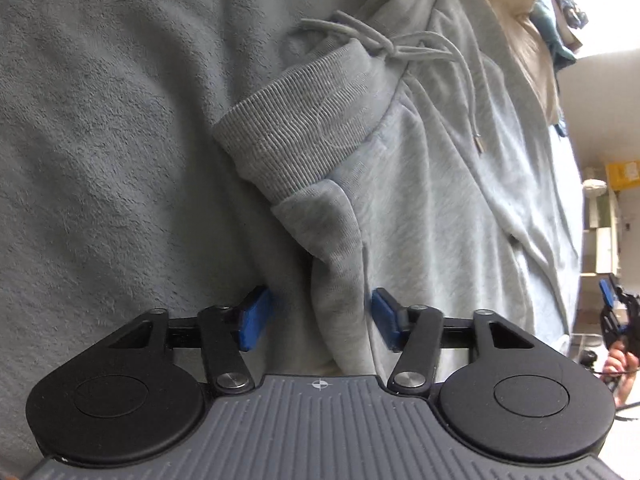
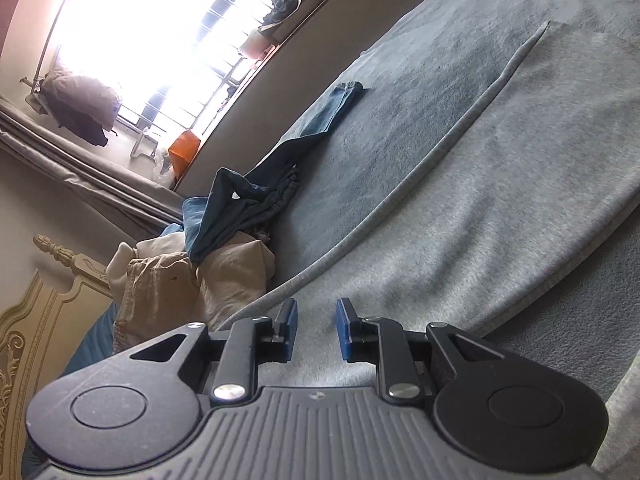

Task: Fold clothes

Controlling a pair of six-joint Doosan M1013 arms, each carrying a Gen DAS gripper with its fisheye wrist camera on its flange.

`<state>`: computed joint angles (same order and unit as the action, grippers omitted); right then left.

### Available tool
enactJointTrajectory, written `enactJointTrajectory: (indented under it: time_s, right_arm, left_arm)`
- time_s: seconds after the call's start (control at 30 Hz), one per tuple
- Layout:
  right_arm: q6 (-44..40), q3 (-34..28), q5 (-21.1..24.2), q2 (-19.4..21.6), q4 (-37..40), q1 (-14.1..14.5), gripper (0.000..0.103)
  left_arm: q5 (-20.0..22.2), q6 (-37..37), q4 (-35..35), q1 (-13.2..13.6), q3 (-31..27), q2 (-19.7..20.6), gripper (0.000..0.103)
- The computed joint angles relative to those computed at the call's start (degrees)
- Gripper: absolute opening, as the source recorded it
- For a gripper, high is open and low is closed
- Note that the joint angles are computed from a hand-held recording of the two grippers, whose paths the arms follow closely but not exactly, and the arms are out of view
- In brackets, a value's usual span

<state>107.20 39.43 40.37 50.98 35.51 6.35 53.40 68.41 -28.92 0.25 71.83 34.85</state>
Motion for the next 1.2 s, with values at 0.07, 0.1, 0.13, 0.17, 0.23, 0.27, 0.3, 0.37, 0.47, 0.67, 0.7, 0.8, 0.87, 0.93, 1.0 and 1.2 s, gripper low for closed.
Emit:
enactJointTrajectory:
  time_s: [0.07, 0.1, 0.13, 0.17, 0.23, 0.27, 0.3, 0.37, 0.47, 0.67, 0.7, 0.8, 0.87, 0.93, 1.0, 1.2]
  right_arm:
    - [0.5, 0.1, -0.1, 0.0, -0.1, 0.0, 0.023]
    - [0.6, 0.1, -0.1, 0.1, -0.1, 0.0, 0.023]
    - [0.7, 0.0, 0.0, 0.2, -0.1, 0.1, 0.023]
    - [0.7, -0.4, 0.3, 0.4, 0.0, 0.1, 0.023]
    - [0.4, -1.0, 0.9, 0.7, 0.1, 0.1, 0.023]
    - [0.3, -1.3, 1.1, 0.9, 0.2, 0.2, 0.023]
    - [0.1, -1.5, 1.4, 1.0, 0.2, 0.2, 0.023]
    - [-0.1, -1.5, 1.3, 1.0, 0.2, 0.1, 0.023]
    - [-0.1, -0.2, 0.2, 0.5, 0.7, 0.0, 0.023]
    - [2.6, 1.1, -0.3, 0.2, 0.4, -0.4, 0.023]
    - [2.4, 1.2, -0.3, 0.1, 0.3, -0.4, 0.023]
    - [2.5, 2.0, -1.0, -0.3, 0.8, -0.5, 0.023]
    - [2.7, 2.3, -1.2, -0.3, 1.3, -0.6, 0.024]
    - [3.0, 2.0, -1.1, -0.1, 1.5, -0.6, 0.024]
    - [2.6, 1.7, -0.8, 0.1, 1.7, -0.4, 0.024]
    - [1.5, 1.7, -1.0, -0.1, 1.8, -0.2, 0.024]
  left_arm:
    - [1.4, -1.3, 4.8, -0.9, -1.0, 0.1, 0.022]
    - [1.9, -1.9, 6.4, -1.2, -1.4, 0.0, 0.014]
    - [2.5, -2.9, 7.6, -1.5, -1.7, -0.1, 0.010]
    - [3.7, -3.8, 8.9, -1.7, -2.4, -0.1, 0.005]
    - [6.1, -5.5, 11.4, -2.1, -3.8, -0.1, 0.003]
    - [7.6, -6.0, 12.3, -2.1, -4.5, 0.0, 0.003]
    - [9.3, -6.1, 13.6, -2.2, -5.1, 0.0, 0.003]
    - [11.5, -5.7, 14.7, -1.9, -5.5, 0.0, 0.003]
    - [13.2, -6.5, 15.0, -1.8, -5.8, 0.8, 0.004]
    - [8.7, -4.4, 10.2, -0.8, -2.3, -0.2, 0.021]
    - [8.7, -3.8, 9.6, -0.4, -2.1, -0.5, 0.030]
    - [6.4, -2.5, 9.7, 0.2, -1.0, -2.1, 0.050]
    - [4.7, -3.8, 12.1, 0.3, -0.7, -2.8, 0.057]
    - [3.9, -4.8, 14.8, 0.3, -0.6, -3.1, 0.057]
    - [3.2, -5.7, 17.5, 0.2, -0.6, -3.5, 0.057]
    - [0.7, -5.8, 24.5, -1.1, -1.4, -3.3, 0.057]
